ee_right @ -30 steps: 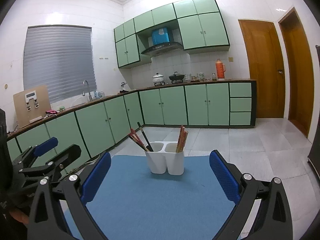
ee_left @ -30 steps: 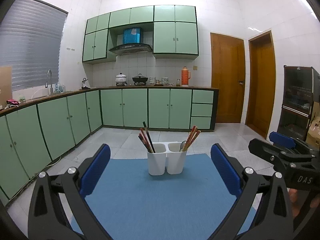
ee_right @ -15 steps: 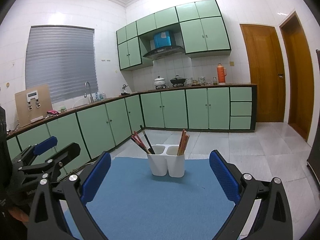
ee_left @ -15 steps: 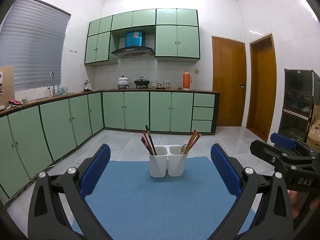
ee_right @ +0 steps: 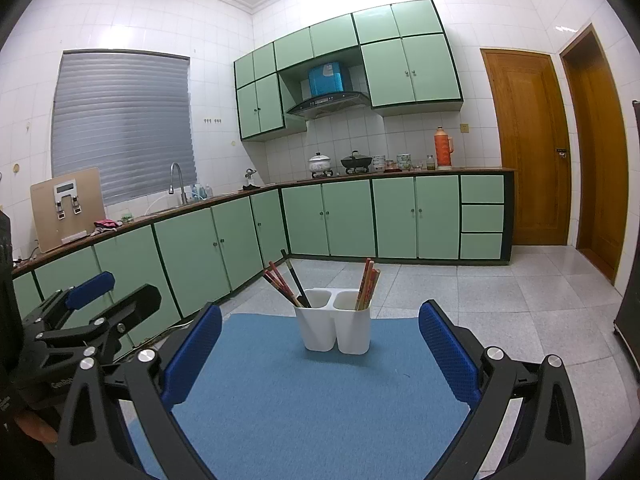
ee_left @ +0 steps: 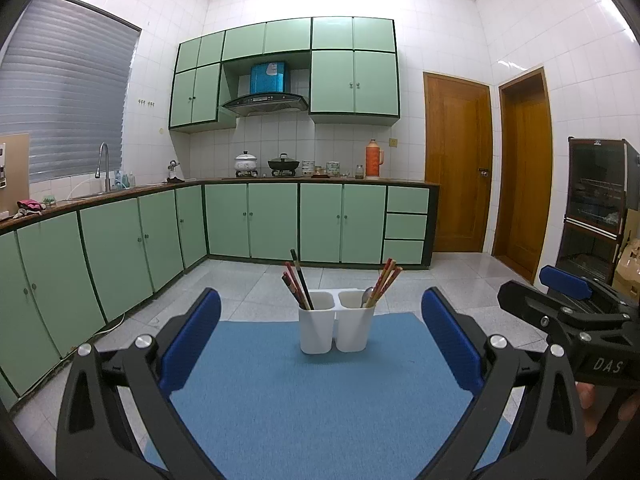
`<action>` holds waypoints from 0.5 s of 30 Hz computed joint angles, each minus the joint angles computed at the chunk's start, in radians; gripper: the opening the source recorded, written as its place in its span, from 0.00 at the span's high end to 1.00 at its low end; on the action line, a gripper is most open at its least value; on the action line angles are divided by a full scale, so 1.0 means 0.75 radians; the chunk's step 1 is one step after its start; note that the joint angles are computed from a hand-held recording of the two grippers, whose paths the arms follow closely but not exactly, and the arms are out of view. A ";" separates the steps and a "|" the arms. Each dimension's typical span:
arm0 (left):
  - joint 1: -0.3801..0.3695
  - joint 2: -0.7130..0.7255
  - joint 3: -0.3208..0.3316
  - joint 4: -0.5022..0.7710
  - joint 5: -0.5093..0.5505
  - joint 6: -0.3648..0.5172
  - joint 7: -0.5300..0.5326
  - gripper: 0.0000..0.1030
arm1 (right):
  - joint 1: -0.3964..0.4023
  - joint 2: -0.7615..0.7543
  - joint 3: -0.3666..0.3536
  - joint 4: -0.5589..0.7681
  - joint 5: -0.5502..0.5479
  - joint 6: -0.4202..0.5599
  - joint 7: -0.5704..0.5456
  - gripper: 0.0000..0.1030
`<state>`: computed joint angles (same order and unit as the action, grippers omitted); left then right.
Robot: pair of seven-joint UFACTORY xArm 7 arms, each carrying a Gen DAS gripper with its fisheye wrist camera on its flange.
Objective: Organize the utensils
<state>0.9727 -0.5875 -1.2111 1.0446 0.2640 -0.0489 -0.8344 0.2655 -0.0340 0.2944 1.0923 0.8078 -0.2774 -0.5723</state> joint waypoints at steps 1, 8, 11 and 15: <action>-0.001 0.002 0.001 0.001 0.000 0.000 0.001 0.05 | 0.006 -0.003 -0.010 -0.006 -0.024 0.000 0.024 0.06; -0.007 0.003 0.007 -0.002 0.000 0.004 0.005 0.05 | -0.006 -0.002 0.000 -0.007 -0.032 0.001 0.033 0.06; -0.011 0.002 0.011 -0.006 0.000 0.002 0.004 0.05 | -0.006 -0.007 -0.005 -0.015 -0.056 0.002 0.056 0.06; -0.009 0.004 0.010 -0.003 0.001 0.002 0.005 0.05 | -0.018 -0.007 0.007 -0.016 -0.061 0.002 0.061 0.06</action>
